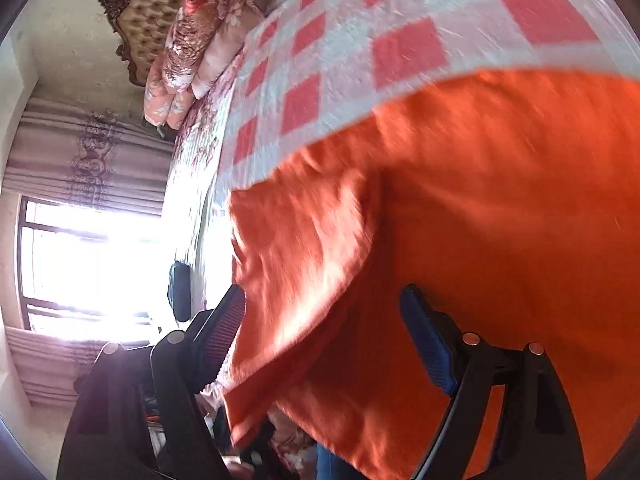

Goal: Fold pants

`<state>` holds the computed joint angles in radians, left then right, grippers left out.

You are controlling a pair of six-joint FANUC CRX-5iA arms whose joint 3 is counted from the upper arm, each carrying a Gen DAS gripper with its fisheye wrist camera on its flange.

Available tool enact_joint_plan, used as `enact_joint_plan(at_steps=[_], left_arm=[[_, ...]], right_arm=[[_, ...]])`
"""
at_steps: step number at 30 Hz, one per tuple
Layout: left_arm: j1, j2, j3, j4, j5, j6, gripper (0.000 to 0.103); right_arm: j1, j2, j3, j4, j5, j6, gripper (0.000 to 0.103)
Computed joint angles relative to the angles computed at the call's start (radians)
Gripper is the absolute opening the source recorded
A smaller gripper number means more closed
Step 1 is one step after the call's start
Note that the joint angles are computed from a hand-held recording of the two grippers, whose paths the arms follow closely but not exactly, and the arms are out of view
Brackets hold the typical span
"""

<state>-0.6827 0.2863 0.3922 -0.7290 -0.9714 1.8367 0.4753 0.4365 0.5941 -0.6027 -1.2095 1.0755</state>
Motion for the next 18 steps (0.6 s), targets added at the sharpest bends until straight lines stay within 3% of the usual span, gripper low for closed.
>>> enact_joint_plan(at_steps=[1,3,4,5,6,7,11,16,18], left_arm=[[-0.006,-0.004,-0.006,-0.005,0.002,0.008,0.009],[-0.019,-0.004,-0.015,-0.019,0.010,0.024,0.012],[-0.025,-0.004,-0.020,-0.024,0.013,0.028,0.013],[-0.029,-0.003,-0.024,-0.022,0.012,0.026,0.029],[-0.036,-0.003,-0.029,-0.029,0.003,0.042,0.054],[-0.046,-0.005,-0.035,-0.049,-0.002,0.079,0.063],[-0.053,-0.006,-0.051,-0.054,-0.014,0.148,0.062],[-0.092,0.014,-0.048,-0.132,-0.028,0.135,0.060],[-0.095,0.020,-0.048,-0.129,-0.018,0.115,0.054]], right_arm=[[0.013,0.020,0.027,0.026,-0.020,-0.004,0.055],[0.042,0.034,0.039,0.096,-0.023,-0.017,0.010],[0.054,0.031,0.031,0.122,-0.011,-0.019,0.008],[0.060,0.026,0.022,0.135,-0.001,-0.017,0.008],[0.067,0.020,0.010,0.152,0.009,-0.015,0.008],[0.073,0.016,0.002,0.168,0.012,-0.017,0.008],[0.071,0.021,-0.003,0.163,0.012,-0.011,0.008],[0.055,0.021,-0.004,0.138,0.003,-0.002,0.008],[0.053,0.025,0.002,0.136,-0.003,0.006,0.008]])
